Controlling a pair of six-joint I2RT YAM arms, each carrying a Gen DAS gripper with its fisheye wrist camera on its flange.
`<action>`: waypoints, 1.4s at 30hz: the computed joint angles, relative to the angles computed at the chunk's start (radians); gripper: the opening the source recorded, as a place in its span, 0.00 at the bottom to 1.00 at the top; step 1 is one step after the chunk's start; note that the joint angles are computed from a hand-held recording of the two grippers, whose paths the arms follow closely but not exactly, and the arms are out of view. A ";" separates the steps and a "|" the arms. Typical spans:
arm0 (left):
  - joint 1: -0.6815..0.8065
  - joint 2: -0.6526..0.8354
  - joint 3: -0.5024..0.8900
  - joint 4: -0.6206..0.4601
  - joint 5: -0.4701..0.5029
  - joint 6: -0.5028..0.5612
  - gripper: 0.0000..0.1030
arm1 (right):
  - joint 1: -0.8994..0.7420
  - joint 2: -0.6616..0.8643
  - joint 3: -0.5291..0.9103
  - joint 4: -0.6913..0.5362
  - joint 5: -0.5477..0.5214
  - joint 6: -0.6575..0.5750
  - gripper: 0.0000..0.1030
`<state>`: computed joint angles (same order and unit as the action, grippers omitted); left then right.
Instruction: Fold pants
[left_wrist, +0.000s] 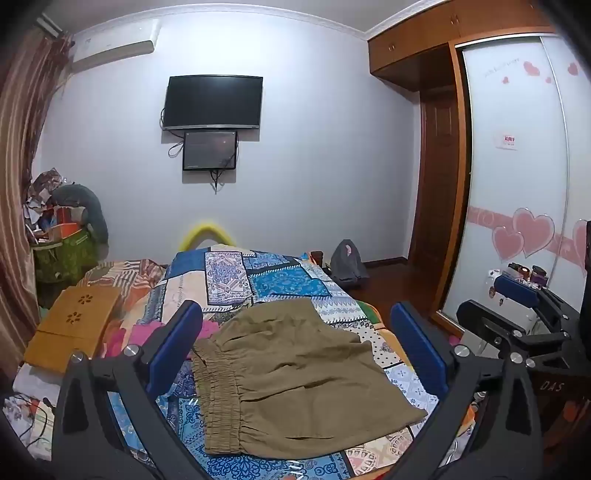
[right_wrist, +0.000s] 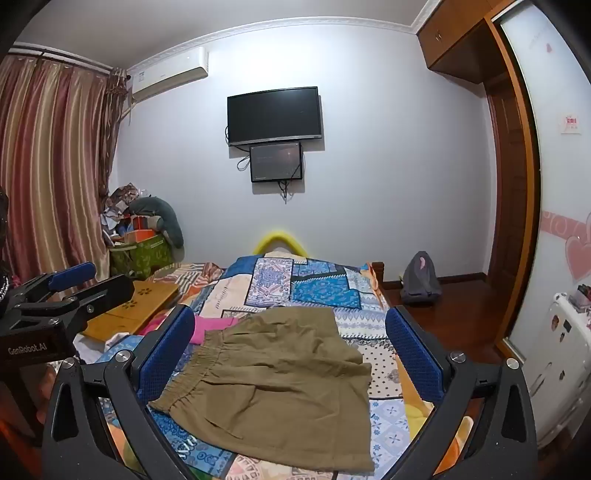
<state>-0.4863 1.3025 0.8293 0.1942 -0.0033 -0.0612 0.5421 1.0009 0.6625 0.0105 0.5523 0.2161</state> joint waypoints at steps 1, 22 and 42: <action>0.001 -0.001 -0.002 0.001 0.002 -0.001 1.00 | 0.000 0.000 0.000 0.000 -0.001 0.001 1.00; 0.016 0.006 -0.010 0.011 0.009 -0.003 1.00 | 0.003 0.005 0.004 0.006 0.006 0.006 1.00; 0.015 0.030 -0.005 0.014 -0.007 -0.003 1.00 | 0.022 0.018 -0.003 0.027 0.036 0.012 1.00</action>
<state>-0.4713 1.3321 0.8246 0.2084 -0.0104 -0.0637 0.5636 1.0192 0.6596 0.0376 0.5880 0.2283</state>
